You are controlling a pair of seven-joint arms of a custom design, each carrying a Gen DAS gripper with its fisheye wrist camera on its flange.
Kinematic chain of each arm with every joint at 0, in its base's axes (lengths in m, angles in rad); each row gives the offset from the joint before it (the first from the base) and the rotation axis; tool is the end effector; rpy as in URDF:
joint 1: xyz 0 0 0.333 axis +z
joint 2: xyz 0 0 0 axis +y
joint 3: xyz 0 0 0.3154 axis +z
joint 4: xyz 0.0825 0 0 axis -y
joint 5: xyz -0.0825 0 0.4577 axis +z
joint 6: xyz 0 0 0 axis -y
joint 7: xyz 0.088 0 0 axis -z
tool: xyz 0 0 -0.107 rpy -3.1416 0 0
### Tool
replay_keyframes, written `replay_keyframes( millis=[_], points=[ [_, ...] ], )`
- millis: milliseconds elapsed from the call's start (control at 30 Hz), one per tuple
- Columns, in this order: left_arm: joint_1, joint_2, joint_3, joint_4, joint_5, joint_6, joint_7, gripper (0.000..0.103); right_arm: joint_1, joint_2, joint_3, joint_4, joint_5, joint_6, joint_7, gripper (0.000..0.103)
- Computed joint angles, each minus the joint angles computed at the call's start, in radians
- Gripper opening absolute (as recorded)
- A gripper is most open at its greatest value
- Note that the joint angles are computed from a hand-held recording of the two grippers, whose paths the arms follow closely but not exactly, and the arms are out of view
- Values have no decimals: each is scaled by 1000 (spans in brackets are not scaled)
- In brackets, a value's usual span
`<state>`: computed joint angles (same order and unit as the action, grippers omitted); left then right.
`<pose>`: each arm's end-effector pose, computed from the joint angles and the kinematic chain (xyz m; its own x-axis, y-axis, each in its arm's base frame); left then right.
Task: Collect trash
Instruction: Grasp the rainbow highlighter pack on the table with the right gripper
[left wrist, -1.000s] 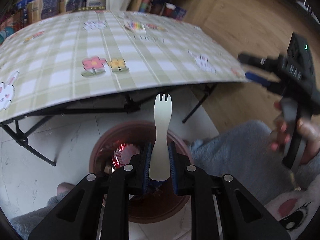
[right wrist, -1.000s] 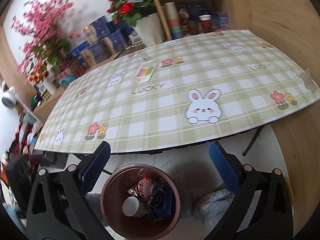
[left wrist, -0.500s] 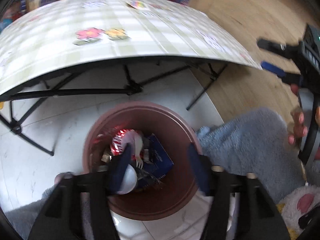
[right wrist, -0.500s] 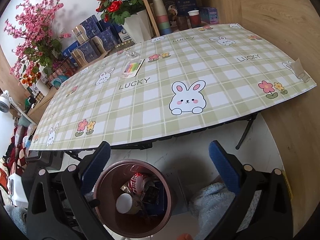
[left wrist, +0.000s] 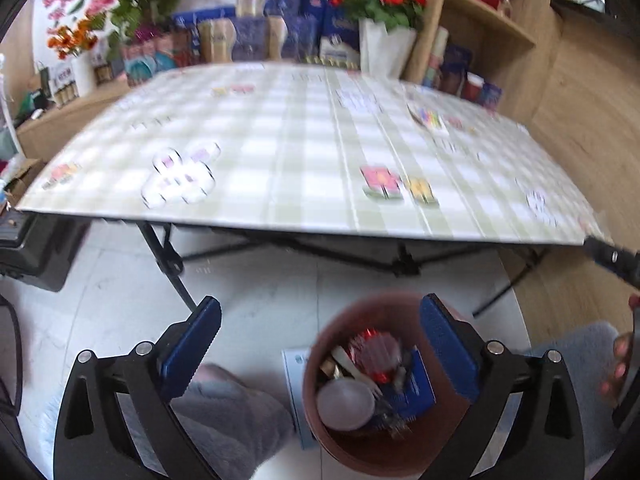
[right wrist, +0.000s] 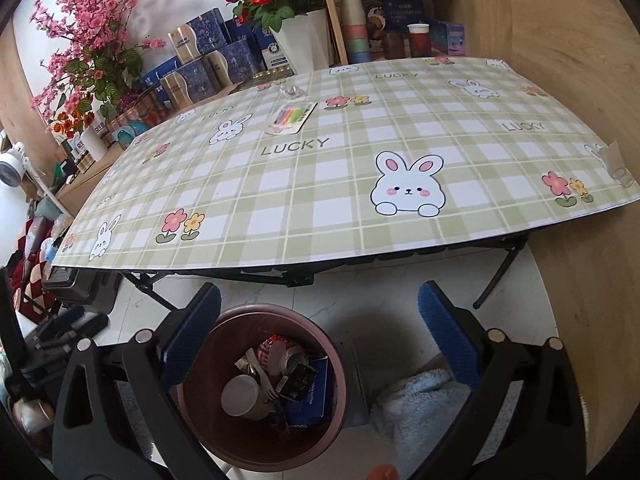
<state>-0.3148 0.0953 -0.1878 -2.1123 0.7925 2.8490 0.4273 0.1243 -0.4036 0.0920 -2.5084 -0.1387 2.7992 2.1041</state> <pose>0.5557 -0.3471 0.3892 -0.0875 -0.9895 0.1154 -0.7435 -0.0122 -0.6686 0.5103 0.1198 0.4661 -0.1288 -0.9743 -0.1851 -0.7560 0.2172 -0.6175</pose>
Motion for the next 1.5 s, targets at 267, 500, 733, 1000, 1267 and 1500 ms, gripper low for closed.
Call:
replay_keyframes(
  millis=[267, 500, 733, 1000, 1267, 1500],
  points=[
    [37, -51, 11, -8, 148, -57, -185, 97, 57, 34, -48, 14, 84, 37, -75, 97],
    [77, -69, -5, 19, 203, -113, -178, 97, 50, 115, -43, 118, 75, 39, -132, 97],
    [84, -8, 7, 117, 217, -136, -125, 97, 49, 303, -67, 359, 125, -67, -203, 97],
    [52, 123, 55, 281, 170, -134, -78, 97, 48, 648, -91, 753, 19, -127, -299, 96],
    [14, 225, 104, 393, 108, -125, -11, 97, 65, 932, -132, 1119, 31, -224, -241, 65],
    [-16, 267, 137, 428, 76, -122, 30, 97, 99, 1086, -172, 1329, -18, -332, -216, 58]
  ],
)
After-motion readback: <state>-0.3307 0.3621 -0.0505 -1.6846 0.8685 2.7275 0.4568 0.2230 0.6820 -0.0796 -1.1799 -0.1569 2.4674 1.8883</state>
